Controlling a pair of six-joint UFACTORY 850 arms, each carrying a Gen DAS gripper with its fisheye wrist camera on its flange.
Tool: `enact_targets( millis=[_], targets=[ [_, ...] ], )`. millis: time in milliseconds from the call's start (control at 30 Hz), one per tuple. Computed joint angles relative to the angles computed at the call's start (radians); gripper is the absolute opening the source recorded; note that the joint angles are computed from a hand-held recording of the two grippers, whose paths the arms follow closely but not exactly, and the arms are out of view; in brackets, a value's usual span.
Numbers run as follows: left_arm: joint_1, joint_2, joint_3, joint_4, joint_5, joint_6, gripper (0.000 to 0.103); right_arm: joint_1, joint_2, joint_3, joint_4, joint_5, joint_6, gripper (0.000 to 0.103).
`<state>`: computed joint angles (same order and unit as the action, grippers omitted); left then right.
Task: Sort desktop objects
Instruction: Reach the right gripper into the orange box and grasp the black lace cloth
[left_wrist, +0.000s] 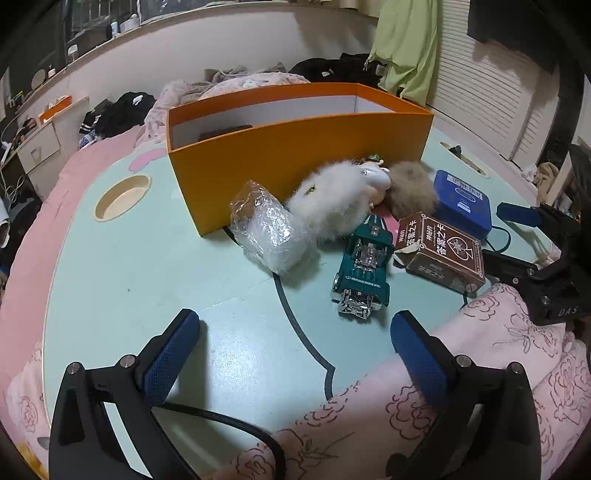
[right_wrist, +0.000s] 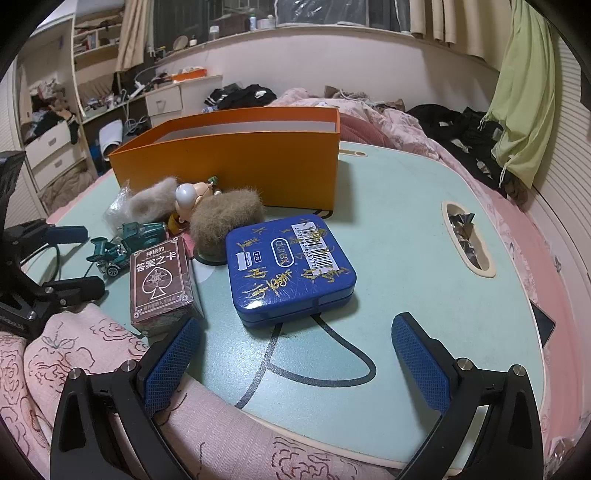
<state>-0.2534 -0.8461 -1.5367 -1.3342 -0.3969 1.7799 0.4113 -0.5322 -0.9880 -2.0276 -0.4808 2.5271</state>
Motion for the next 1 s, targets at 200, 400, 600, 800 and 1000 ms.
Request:
enact_targets(
  millis=[200,400,600,800,1000],
  targets=[
    [-0.001,0.004,0.004,-0.012,-0.001,0.01,0.103,0.0,0.0,0.001,-0.001,0.0,0.001,0.103],
    [0.003,0.01,0.015,-0.033,-0.007,0.032,0.103,0.0,0.0,0.002,-0.003,-0.001,0.004,0.103],
    [0.003,0.011,0.017,-0.035,-0.007,0.033,0.103,0.001,0.0,0.001,-0.003,-0.001,0.004,0.103],
    [0.002,0.012,0.017,-0.034,-0.007,0.032,0.103,0.001,0.0,0.002,-0.004,-0.001,0.004,0.103],
    [0.002,0.012,0.017,-0.033,-0.007,0.03,0.103,0.001,0.0,0.002,-0.005,-0.001,0.005,0.103]
  ],
)
